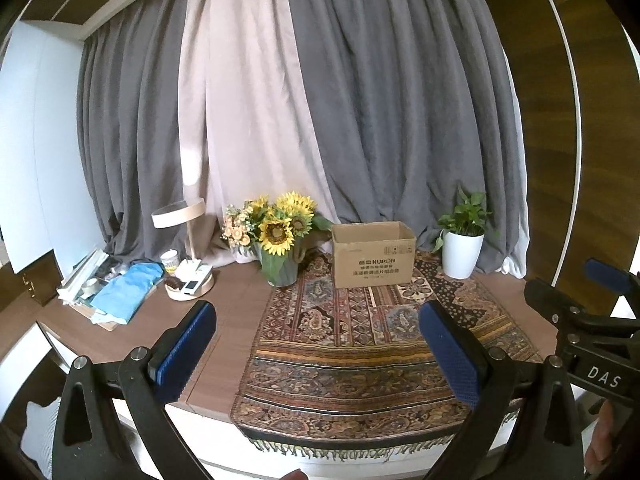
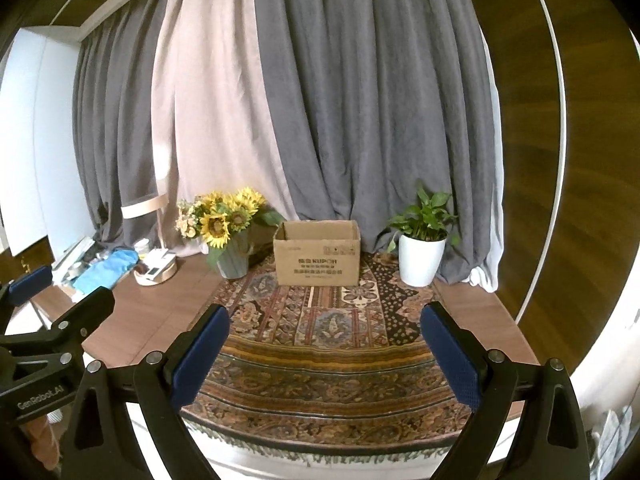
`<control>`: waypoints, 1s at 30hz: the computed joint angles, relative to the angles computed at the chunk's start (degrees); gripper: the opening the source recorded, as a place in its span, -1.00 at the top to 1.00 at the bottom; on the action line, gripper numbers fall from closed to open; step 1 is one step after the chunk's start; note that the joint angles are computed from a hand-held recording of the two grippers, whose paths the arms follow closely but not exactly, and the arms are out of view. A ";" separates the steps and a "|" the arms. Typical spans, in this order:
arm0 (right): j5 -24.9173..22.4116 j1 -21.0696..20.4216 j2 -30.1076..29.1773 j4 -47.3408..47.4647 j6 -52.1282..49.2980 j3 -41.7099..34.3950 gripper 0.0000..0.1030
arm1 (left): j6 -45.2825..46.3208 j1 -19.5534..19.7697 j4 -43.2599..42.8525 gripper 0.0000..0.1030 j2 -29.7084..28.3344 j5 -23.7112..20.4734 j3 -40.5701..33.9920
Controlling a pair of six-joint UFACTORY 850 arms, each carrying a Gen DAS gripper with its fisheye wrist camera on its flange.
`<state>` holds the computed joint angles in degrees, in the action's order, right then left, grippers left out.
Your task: Organize rigid objects
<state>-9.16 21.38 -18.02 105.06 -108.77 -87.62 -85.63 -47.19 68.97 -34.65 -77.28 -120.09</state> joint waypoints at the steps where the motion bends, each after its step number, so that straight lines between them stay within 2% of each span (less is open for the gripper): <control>1: -0.25 -0.07 0.37 1.84 -1.90 0.54 -0.90 | -0.17 -0.24 0.24 -1.00 -0.07 -0.64 -0.08; 8: -1.87 -0.54 1.82 7.63 -8.13 2.54 -0.90 | -0.82 -1.14 0.89 -1.00 0.17 -1.94 0.23; 30: -2.32 -0.86 3.20 11.97 -12.12 4.15 -0.90 | -0.24 -1.77 2.06 -1.00 -0.20 -2.44 -1.07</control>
